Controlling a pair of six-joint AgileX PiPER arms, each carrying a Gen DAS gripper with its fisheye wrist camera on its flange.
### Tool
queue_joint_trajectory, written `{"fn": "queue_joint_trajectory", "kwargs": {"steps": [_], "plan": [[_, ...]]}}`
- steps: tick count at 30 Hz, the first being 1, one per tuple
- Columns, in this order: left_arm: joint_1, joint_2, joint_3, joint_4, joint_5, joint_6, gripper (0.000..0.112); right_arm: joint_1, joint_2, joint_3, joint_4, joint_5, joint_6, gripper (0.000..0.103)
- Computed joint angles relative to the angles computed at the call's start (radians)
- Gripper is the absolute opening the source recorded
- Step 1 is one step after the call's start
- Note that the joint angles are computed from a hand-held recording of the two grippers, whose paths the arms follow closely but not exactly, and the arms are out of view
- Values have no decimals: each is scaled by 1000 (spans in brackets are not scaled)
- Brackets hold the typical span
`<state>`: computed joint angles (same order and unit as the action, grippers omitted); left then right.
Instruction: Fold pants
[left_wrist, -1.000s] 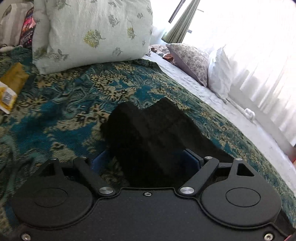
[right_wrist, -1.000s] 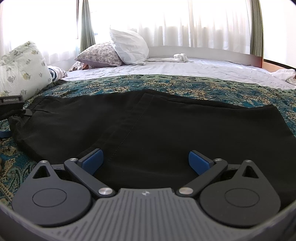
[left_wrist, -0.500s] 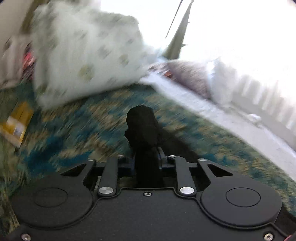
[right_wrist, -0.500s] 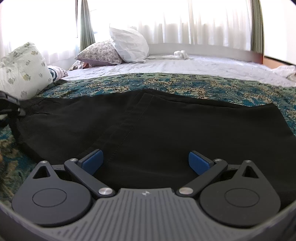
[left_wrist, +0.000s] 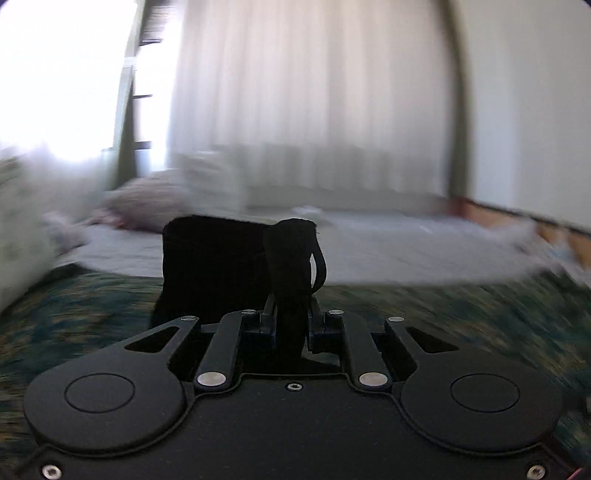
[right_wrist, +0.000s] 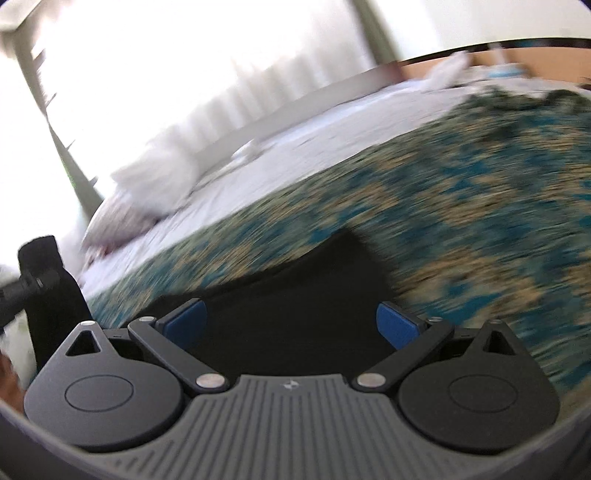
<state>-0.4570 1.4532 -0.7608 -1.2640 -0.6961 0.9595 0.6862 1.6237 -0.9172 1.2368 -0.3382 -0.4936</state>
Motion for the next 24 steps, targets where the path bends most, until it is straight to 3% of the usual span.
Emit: {"fn": "queue_joint_trajectory", "kwargs": {"steps": [4,6,8,10,12,14,17,21,24], "plan": [[-165,235,-177,-160,21,188,13,-103,-81,107,-131,32,162,103],[-214,321,-248,-275,68,314,14,-138,-99,144,-190,51,215,103],[-225,359,-284,-410,168,449,17,-154,-106,171,-219,55,235,103],[-284,359,-265,-392,149,454,24,-169,-104,191,-297,54,308,103],[-315,323,-226,-374,175,471,35,-159,-109,202,-295,42,318,103],[-304,241,-147,-341,285,436,38,-155,-116,217,-321,23,346,103],[-283,113,-45,-341,366,416,45,-110,-116,216,-254,-14,263,103],[-270,-83,104,-405,327,460,46,-37,-79,188,-242,-32,177,103],[-267,-168,181,-372,191,393,48,30,-7,113,-125,-42,-7,103]]}}
